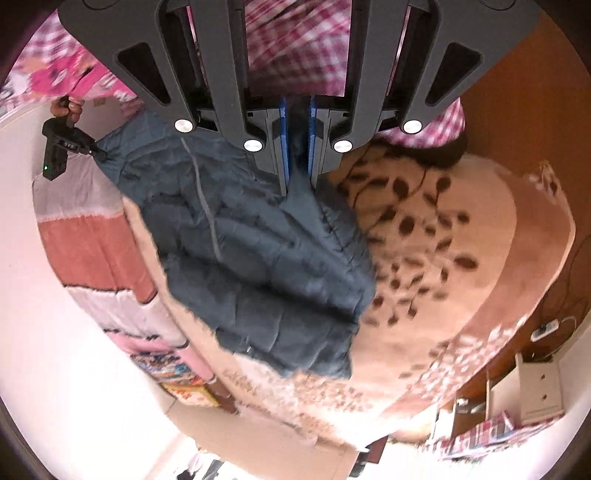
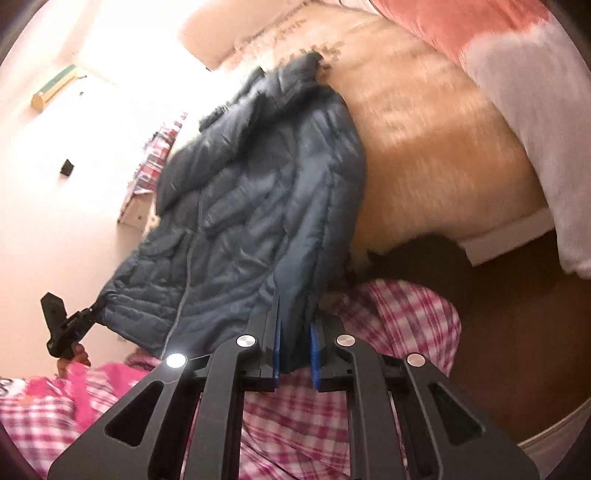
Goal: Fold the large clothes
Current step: 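Lift the hem with both grippers and fold it over toward the collar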
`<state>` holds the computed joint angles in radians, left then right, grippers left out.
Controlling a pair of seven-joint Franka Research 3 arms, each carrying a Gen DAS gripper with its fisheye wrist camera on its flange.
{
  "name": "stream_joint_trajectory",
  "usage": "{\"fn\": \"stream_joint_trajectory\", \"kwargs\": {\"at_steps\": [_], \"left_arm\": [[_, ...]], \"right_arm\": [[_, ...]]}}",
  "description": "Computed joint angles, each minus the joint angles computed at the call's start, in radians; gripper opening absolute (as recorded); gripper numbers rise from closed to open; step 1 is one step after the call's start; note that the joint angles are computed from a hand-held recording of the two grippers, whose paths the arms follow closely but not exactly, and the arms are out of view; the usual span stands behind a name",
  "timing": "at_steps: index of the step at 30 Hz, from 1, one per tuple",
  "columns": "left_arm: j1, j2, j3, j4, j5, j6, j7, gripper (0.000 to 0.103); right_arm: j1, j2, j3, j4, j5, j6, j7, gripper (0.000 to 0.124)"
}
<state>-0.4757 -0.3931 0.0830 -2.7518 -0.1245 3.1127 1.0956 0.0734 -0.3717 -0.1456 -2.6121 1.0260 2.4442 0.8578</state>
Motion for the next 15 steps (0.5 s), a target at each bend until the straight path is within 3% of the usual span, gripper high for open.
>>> {"fn": "stream_joint_trajectory", "kwargs": {"at_steps": [4,6,11,14,15], "left_arm": [[-0.022,0.037,0.051,0.091,-0.001,0.017,0.053,0.008],[-0.070,0.064,0.111,0.144,-0.030,0.027,0.099,0.008],[-0.293,0.173,0.357,0.340,-0.216,0.038,0.289,0.008],[-0.469,0.289,0.545,0.515,-0.466,0.003,0.504,0.009],[-0.496,0.326,0.577,0.566,-0.556,-0.016,0.576,0.009]], "right_arm": [[0.012,0.041,-0.017,0.110,0.071,-0.013,-0.042,0.013],[0.014,0.084,-0.018,0.189,0.097,-0.026,-0.047,0.013],[-0.004,0.272,0.012,0.467,0.110,-0.049,0.005,0.013],[-0.024,0.379,0.041,0.624,0.096,-0.055,0.043,0.013],[-0.027,0.439,0.059,0.706,0.085,-0.027,0.063,0.013]]}}
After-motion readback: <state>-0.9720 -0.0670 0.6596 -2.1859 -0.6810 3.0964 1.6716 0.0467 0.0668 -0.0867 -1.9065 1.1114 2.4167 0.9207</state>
